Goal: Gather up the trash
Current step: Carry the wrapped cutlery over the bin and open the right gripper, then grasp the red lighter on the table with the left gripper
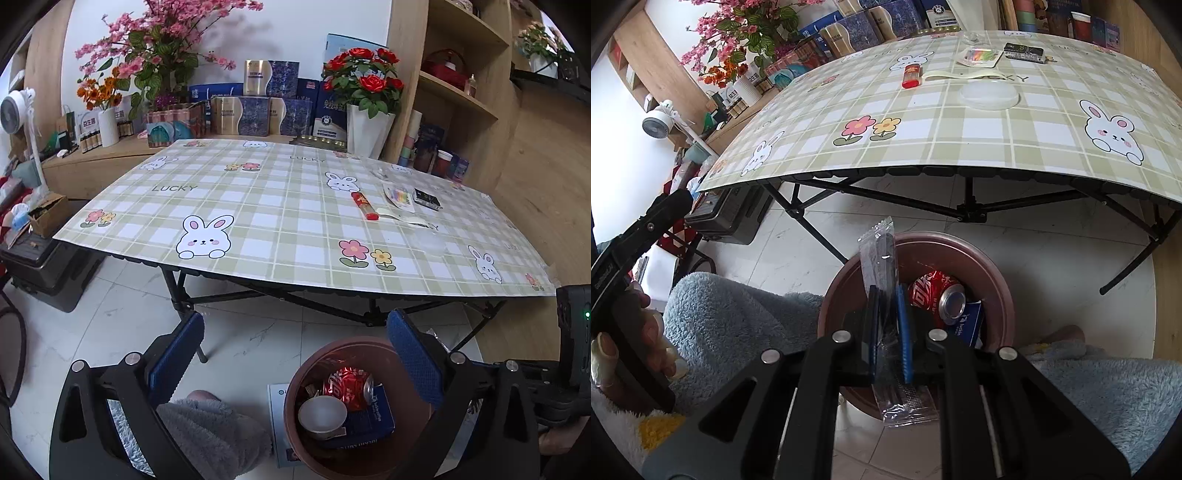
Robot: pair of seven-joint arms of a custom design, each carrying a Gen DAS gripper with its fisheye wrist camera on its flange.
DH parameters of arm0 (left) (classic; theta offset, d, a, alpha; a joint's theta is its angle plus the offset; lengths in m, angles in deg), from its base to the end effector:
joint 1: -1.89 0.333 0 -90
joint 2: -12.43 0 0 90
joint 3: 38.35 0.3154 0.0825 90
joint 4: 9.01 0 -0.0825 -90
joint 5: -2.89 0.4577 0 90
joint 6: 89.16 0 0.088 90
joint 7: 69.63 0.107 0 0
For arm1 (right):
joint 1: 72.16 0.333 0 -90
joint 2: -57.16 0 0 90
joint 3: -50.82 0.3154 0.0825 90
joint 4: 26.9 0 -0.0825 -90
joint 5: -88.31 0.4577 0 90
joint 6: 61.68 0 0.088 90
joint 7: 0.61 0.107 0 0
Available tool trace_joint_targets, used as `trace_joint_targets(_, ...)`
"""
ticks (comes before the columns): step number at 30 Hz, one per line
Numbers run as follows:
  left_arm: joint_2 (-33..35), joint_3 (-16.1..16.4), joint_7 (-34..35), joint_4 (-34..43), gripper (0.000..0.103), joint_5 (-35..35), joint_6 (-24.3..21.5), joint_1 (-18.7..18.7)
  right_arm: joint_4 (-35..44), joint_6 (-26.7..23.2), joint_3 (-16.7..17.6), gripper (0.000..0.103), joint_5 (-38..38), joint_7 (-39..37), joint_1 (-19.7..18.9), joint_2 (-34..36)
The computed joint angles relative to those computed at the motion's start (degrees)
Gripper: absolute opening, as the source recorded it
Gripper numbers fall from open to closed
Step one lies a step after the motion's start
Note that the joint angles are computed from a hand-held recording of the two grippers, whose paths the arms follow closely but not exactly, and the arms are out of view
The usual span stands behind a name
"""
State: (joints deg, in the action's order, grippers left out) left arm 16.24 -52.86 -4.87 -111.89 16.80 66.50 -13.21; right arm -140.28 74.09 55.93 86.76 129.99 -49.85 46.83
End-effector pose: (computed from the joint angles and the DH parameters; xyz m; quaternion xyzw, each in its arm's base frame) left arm 0.6092 -0.3509 0.5865 -0.5585 0.7145 -0.3684 0.2046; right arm 0.5500 0.2887 0.5922 -0.6025 0.7467 -0.0729 0.2723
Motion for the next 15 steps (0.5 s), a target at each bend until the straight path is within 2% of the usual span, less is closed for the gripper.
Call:
trace_joint_targets(2,0.3,0.1,-0.8,0.4,0.097,0.1,-1.2,0.0,0.1,0.3,0.0,0.015,0.2,-0.5,0.2,0.2)
trace_joint_targets(5,0.4,0.3,-2.3,0.6,0.097,1.0,-1.9,0.0,0.2,0.6,0.1,0.025,-0.2,-1.0,0.2,0.2)
trace_joint_targets(6,0.3,0.4,-3.2,0.5,0.097,1.6,-1.9,0.0,0.3,0.7,0.2,0.03,-0.5,-1.0,0.2,0.2)
trace_joint_targets(8,0.3,0.5,-4.3,0.6,0.097,2.6,-2.3,0.0,0.4,0.8,0.4,0.046,-1.5,-0.3,0.1,0.1)
trace_joint_targets(10,0.4,0.5,-5.0,0.7,0.097,3.2,-2.9,0.0,0.2,1.6,0.8,0.095,-3.7,1.8,-0.3,-0.2)
trace_joint_targets(12,0.4,0.5,-5.4,0.8,0.097,3.6,-3.3,0.0,-0.1,2.4,0.9,0.097,-5.3,3.1,-0.4,-0.6)
trace_joint_targets(15,0.6,0.4,-5.9,1.2,0.097,4.3,-3.9,-0.1,1.2,0.1,1.2,0.097,-7.9,4.5,-0.7,0.0)
